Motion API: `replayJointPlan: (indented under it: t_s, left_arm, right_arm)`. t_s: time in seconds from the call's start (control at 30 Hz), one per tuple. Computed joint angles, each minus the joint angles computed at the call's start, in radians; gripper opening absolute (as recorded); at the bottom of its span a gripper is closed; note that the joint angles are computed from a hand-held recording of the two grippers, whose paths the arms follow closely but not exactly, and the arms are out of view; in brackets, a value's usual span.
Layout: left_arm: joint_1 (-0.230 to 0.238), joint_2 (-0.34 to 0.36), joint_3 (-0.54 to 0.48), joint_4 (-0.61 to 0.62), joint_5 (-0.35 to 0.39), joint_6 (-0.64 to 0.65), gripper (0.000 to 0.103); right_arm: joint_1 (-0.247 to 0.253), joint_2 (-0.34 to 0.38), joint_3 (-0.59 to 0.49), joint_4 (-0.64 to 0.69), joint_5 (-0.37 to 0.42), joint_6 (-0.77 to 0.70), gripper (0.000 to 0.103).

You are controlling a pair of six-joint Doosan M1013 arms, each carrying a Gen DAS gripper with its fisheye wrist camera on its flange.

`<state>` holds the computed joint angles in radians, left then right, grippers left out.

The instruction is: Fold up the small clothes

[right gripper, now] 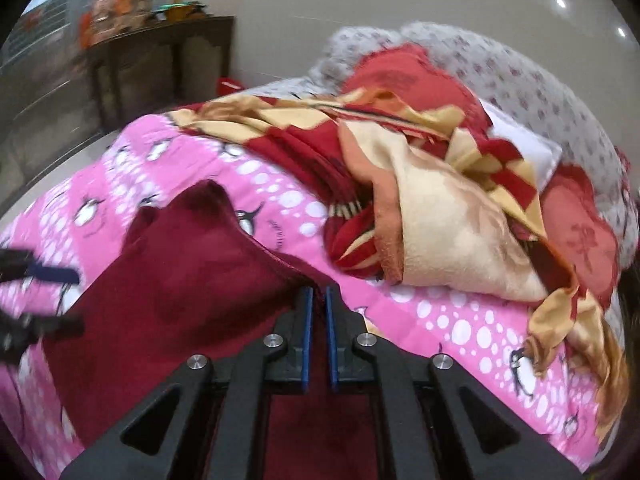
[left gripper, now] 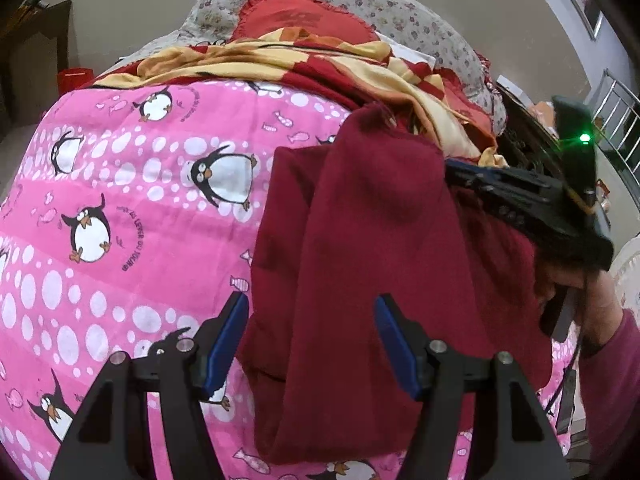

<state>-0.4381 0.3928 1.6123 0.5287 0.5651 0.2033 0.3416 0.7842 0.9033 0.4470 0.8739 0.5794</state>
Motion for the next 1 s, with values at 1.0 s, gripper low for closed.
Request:
replayJointPlan:
  t_s: [1.0]
  left_arm:
    - [0.003,0.020,0.013,-0.049,0.013,-0.022,0.074]
  right_arm:
    - [0.035,-0.022,0.033,0.093,0.099,0.097,0.018]
